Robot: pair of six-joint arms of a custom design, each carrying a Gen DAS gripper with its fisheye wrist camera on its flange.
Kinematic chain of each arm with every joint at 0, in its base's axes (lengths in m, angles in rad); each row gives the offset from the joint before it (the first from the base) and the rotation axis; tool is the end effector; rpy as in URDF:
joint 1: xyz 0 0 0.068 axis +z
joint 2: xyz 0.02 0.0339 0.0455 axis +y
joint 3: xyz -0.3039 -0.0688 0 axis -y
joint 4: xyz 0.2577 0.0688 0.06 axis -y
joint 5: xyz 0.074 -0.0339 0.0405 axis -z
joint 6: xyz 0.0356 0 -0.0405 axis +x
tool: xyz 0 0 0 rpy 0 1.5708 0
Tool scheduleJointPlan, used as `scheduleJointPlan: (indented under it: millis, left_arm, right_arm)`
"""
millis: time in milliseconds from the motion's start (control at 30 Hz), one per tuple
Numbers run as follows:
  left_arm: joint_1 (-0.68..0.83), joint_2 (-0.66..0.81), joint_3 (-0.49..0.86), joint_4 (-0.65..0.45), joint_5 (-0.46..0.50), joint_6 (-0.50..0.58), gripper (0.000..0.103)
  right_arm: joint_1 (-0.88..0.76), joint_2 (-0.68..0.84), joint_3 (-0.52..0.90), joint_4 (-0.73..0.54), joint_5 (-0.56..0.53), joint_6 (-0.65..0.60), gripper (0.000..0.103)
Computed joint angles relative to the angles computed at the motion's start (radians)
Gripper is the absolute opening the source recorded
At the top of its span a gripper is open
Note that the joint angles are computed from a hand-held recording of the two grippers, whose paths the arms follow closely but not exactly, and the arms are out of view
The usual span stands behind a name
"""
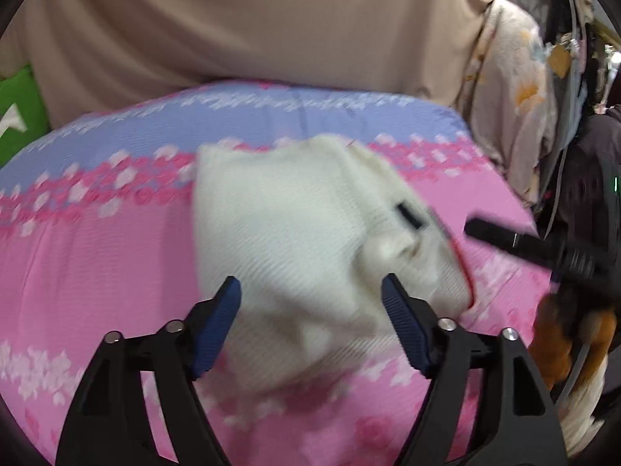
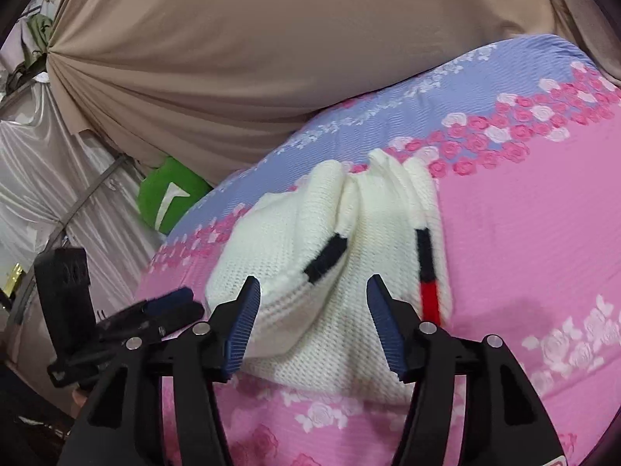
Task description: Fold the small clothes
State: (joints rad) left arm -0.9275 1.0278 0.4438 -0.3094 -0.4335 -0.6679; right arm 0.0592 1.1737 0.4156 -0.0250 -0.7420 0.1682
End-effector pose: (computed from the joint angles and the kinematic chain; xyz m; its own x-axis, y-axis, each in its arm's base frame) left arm 0.1185 -0.1332 0.1988 -0.7189 0.0219 -0.6948 0.1566 0.9789 -0.1312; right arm 0.2001 0.0360 0.1894 -0.7816 0.0773 -0.6189 -0.3964 0.7045 0.5887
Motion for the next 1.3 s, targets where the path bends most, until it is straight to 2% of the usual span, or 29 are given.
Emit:
scheduleJointPlan:
  millis: [67,167,233,267,367,400,467,533,567,600,633,700,767,867,933,1033,1067,1100,1133,1167,1200,1267,1300]
  left_arm:
    - [-0.003,0.019,-0.036,-0.005,0.001,-0.034,0.077]
    - [0.031,0.102,-0.086,0.066,0.054,-0.054,0.077]
    - [0.057,0.144,-0.105,0.117,0.061,-0.051,0.076]
    - [0.072,0.162,-0.11,0.135,0.069,-0.044,0.076]
    - [0.123,0.193,-0.105,0.156,0.106,-0.002,0.068]
    - [0.119,0.195,-0.107,0.153,0.098,-0.006,0.067]
    - [0.122,0.225,-0.1,0.149,0.076,-0.006,0.067]
    - [0.137,0.251,-0.107,0.186,0.105,0.005,0.067]
    - [0.143,0.26,-0.106,0.197,0.119,0.007,0.067]
    - [0.128,0.263,-0.101,0.195,0.104,0.002,0.065]
    - [0.114,0.256,-0.094,0.179,0.094,0.0,0.065]
    - [0.092,0.202,-0.089,0.138,0.086,-0.006,0.065]
    - [0.062,0.125,-0.083,0.073,0.063,-0.023,0.065]
    - [0.019,0.008,-0.062,-0.041,0.023,-0.045,0.066]
    - [-0.018,-0.046,-0.049,-0.08,0.002,-0.071,0.07]
    - [-0.048,-0.034,-0.019,-0.062,-0.03,-0.075,0.072]
    - [-0.05,-0.006,-0.012,-0.045,-0.033,-0.075,0.072]
    - [-0.037,0.042,-0.008,-0.007,-0.022,-0.062,0.072]
    - [-0.021,0.099,-0.002,0.021,-0.017,-0.052,0.071]
    - [-0.008,0.152,0.005,0.029,-0.018,-0.053,0.067]
    - [0.024,0.222,0.013,0.044,-0.003,-0.049,0.059]
    - [0.07,0.252,-0.017,0.103,0.071,-0.045,0.059]
    - [0.095,0.245,-0.039,0.139,0.123,-0.033,0.059]
  right_arm:
    - [0.092,0.093,0.054,0.019,0.064,0.017,0.063]
    - [0.211,0.265,0.15,0.007,0.159,0.041,0.065]
    - [0.257,0.33,0.187,0.019,0.15,0.044,0.048]
    - [0.254,0.324,0.192,0.025,0.125,0.039,0.024]
    - [0.079,0.223,0.138,0.1,-0.144,0.067,0.021]
    - [0.024,0.209,0.123,0.103,-0.182,0.06,0.021]
    - [-0.036,0.223,0.112,0.07,-0.1,0.002,0.021]
    - [-0.016,0.325,0.132,0.005,0.088,-0.104,0.024]
    - [-0.025,0.348,0.115,0.027,0.082,-0.113,0.025]
    - [-0.056,0.33,0.08,0.062,0.026,-0.104,0.027]
    - [-0.076,0.283,0.065,0.031,0.01,-0.119,0.029]
    - [-0.117,0.145,0.025,-0.013,0.033,-0.148,0.039]
    - [-0.153,0.016,0.003,-0.078,0.029,-0.175,0.041]
    - [-0.194,-0.084,-0.001,-0.198,-0.081,-0.251,0.053]
    - [-0.127,-0.096,-0.014,-0.191,-0.077,-0.245,0.059]
    - [0.017,-0.046,-0.062,-0.077,0.045,-0.184,0.06]
    - [0.052,-0.007,-0.068,-0.03,0.095,-0.167,0.045]
    - [0.071,0.031,-0.065,-0.009,0.121,-0.166,0.009]
    - [0.046,0.036,-0.061,-0.02,0.088,-0.169,0.009]
    - [-0.025,-0.01,-0.07,-0.037,-0.02,-0.178,0.008]
    - [-0.1,-0.07,-0.073,-0.086,-0.123,-0.205,0.008]
    - [-0.277,-0.126,-0.056,-0.235,-0.31,-0.317,0.007]
    - [-0.316,-0.093,-0.052,-0.27,-0.315,-0.36,0.007]
